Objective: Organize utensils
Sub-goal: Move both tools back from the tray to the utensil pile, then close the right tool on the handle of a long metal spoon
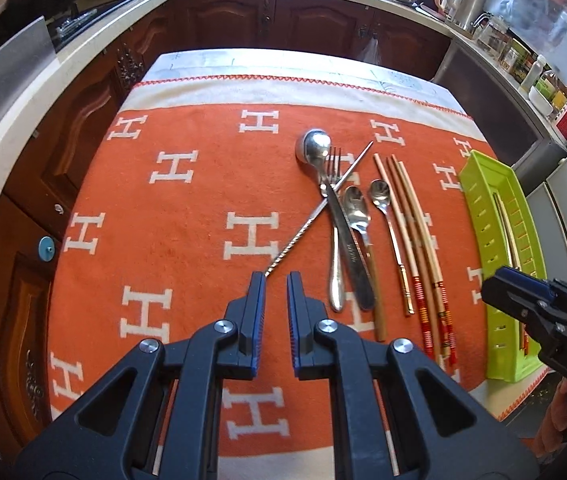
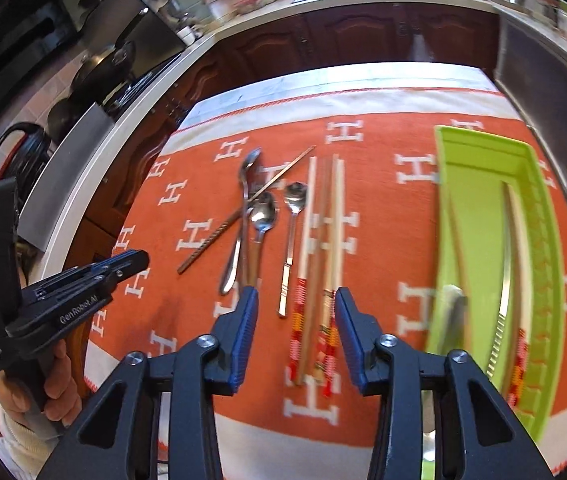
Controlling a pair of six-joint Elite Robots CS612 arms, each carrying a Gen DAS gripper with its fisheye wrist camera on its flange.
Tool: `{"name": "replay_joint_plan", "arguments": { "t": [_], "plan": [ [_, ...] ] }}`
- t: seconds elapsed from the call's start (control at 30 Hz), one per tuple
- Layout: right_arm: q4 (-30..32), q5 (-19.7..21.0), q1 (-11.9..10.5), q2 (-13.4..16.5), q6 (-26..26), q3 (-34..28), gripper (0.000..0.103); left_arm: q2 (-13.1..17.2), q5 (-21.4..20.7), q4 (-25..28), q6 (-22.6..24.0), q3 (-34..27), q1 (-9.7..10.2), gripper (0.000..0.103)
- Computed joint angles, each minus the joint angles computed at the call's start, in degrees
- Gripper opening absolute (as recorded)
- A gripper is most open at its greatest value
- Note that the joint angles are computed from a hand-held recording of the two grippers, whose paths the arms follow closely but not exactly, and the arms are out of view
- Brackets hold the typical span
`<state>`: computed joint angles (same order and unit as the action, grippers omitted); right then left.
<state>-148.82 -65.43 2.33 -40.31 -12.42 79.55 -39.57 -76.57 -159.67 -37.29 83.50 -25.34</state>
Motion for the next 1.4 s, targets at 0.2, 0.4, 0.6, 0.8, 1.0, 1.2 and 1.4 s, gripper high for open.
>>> {"name": "replay_joint_plan", "arguments": {
  "t": [0.2, 0.4, 0.6, 0.8, 1.0, 1.2, 1.4],
  "plan": [
    [4.02, 1.31, 1.66, 4.34, 0.58, -7.23, 0.033, 2.37, -4.25, 0.48, 1.19, -2.71, 1.76, 0.008],
    [8.49, 1.54, 3.5, 9.91, 1.44, -16.85, 0.028, 5.52, -8.44, 1.97, 4.63, -7.02, 2.95, 0.008],
    [12.92, 0.06, 4.88, 14.97, 1.77, -25.0, 0.023, 8.69, -10.36, 4.08, 8.02, -11.71, 3.37, 0.008],
    [15.16, -0.88, 5.44, 17.48, 1.36, -28.55, 0.022, 10.59, -11.39, 3.97, 11.28, -14.59, 3.62, 0.01],
    [15.71, -0.24, 5.53, 17.61, 0.81, -28.72, 0.02, 11.42, -10.16, 3.26, 14.79, -15.8, 3.22, 0.01],
    [17.05, -0.66, 5.98, 18.26, -0.49, -29.84, 0.018, 10.6, -12.41, 2.22, 13.48, -14.06, 3.72, 0.008],
    [17.03, -1.74, 6.52, 18.42, -2.78, -29.96, 0.017, 9.36, -12.99, 1.21, 11.44, -11.52, 3.95, 0.008]
  ]
}}
